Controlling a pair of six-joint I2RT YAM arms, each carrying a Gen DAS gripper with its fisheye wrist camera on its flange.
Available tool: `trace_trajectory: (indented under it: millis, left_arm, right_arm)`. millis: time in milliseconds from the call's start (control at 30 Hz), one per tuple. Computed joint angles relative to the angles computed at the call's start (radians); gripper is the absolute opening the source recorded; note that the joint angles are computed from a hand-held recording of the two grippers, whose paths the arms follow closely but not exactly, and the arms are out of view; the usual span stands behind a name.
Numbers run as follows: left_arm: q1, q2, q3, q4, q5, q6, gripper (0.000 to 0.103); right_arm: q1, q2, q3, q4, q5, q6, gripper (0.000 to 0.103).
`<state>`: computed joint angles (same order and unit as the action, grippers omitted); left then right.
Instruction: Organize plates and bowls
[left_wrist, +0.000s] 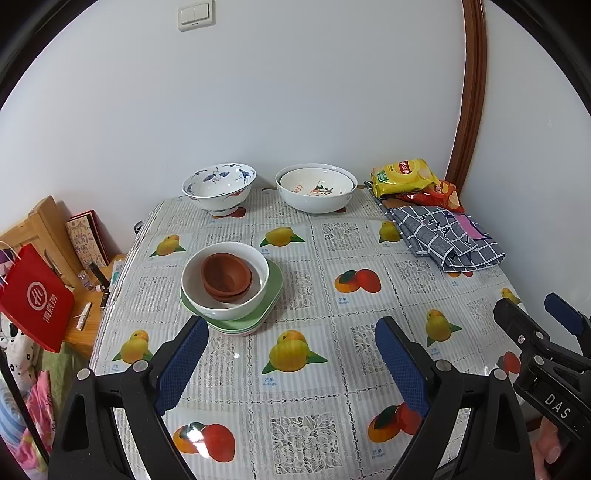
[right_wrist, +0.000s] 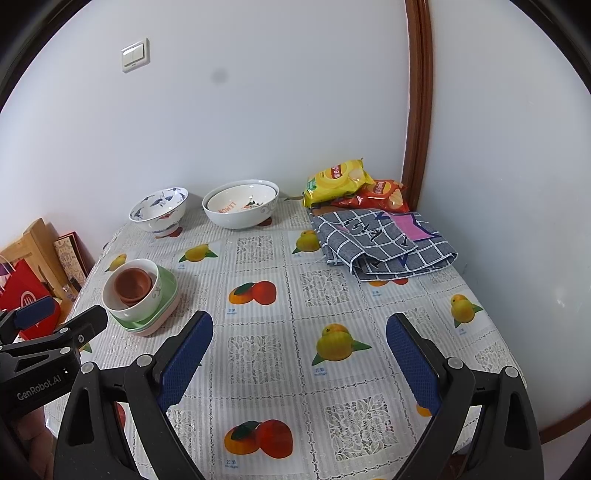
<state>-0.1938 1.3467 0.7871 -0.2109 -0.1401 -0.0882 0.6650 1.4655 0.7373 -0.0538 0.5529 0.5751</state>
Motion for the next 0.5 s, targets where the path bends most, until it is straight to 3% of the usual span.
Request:
trace_trajectory:
  millis: [500]
  left_arm:
    - [0.002,-0.005,0.002,-0.005,-0.003,-0.005,0.092]
  right_arm:
    - [0.002,-0.010,-0.002,0.006,-0.005,-0.004,0.094]
